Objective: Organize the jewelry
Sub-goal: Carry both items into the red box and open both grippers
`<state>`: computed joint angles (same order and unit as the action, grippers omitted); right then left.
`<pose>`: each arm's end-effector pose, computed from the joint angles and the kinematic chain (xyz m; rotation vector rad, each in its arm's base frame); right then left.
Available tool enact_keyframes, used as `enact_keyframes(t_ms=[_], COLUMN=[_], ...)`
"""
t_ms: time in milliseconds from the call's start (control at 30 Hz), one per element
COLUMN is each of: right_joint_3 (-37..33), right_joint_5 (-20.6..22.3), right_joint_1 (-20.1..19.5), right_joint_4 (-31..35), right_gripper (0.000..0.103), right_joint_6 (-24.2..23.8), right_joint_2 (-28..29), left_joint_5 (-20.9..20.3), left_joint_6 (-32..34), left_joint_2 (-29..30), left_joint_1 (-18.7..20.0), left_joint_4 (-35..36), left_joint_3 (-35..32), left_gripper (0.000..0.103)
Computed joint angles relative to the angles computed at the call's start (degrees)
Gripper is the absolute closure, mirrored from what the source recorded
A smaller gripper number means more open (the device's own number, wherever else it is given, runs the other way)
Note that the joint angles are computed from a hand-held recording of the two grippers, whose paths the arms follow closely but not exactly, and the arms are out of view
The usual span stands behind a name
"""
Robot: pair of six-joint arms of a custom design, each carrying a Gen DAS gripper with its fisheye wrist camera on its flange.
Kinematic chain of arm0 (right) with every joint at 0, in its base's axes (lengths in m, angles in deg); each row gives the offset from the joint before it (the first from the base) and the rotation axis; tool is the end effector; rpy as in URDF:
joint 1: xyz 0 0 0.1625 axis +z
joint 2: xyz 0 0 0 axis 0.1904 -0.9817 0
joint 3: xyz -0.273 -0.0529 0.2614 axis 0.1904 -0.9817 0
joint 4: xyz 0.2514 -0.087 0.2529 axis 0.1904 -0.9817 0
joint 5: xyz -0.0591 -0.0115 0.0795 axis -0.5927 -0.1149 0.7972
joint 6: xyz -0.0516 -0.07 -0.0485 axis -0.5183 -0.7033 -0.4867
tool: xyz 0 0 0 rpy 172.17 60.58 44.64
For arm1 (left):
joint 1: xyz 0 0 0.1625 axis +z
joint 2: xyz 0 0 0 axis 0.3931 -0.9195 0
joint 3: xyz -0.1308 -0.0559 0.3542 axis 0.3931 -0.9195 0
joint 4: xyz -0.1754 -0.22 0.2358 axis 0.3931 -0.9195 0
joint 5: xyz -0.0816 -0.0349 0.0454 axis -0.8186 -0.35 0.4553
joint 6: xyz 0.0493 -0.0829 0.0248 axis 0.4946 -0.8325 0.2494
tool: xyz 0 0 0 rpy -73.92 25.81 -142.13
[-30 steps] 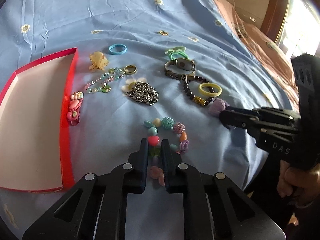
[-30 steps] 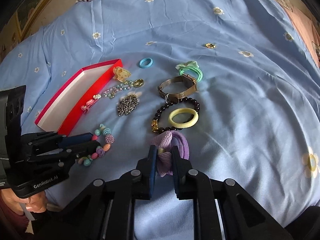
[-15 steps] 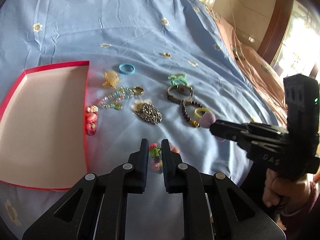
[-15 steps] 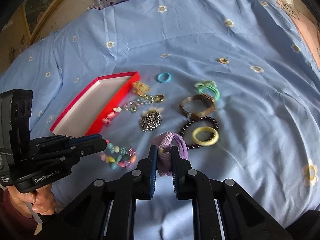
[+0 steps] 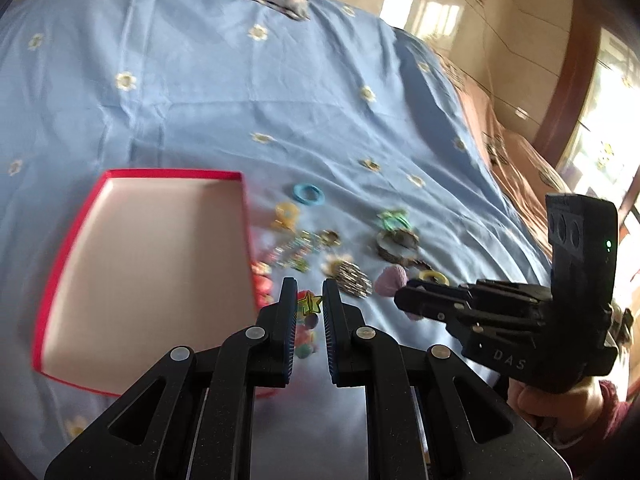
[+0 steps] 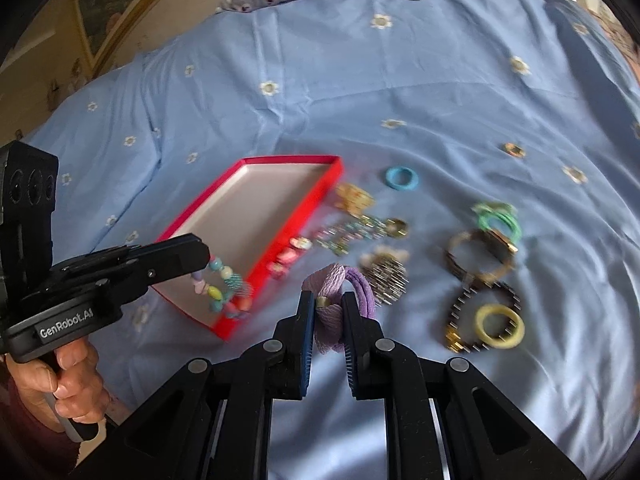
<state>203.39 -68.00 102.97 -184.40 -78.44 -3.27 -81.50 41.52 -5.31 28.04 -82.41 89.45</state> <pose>0.2860 -0.4447 0.1154 0.4679 -2.4972 0.9402 -0.1754 -0.4973 0.2669 0.9296 2.5936 -0.7634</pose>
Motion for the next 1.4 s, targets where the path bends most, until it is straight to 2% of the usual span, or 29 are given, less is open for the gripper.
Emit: enact_keyframes(t_ms=[500, 733, 1000, 1100, 1300, 1400], right_joint_3=[-17.94, -26.58, -29.7, -30.08, -30.17, -29.42], right_joint_5=[8.22, 8.73, 8.02, 7.57, 8.28, 8.95], right_joint_1=[1.07, 0.91, 0.61, 0.79, 0.76, 0.72], right_joint_4=[14.5, 23.95, 30.53, 30.61, 31.16, 30.67], right_gripper=[0.09, 0.09, 0.089, 0.086, 0.085, 0.081], right_joint_6=[-1.48, -2.1, -1.44, -2.1, -1.24, -0.79], right_joint_2=[10.19, 15.78, 18.36, 19.02, 19.06, 18.47], left_joint_5=[4.51, 6.29, 9.46, 10.44, 12.62, 13.18], left_joint_6=[0.66, -0.03, -1.53, -2.14, -3.61, -4.23], left_joint_2=[0.54, 1.39, 1.99, 2.27, 2.29, 1.81], left_joint_1=[7.5, 10.77, 13.19, 13.62, 13.61, 13.25], left_joint_4=[0.44, 1.18, 3.46, 4.21, 5.86, 5.79], left_joint_3=[-7.17, -8.13, -8.14, -8.06, -7.65, -7.17], left_gripper=[0.092, 0.092, 0.092, 0.092, 0.091, 0.079])
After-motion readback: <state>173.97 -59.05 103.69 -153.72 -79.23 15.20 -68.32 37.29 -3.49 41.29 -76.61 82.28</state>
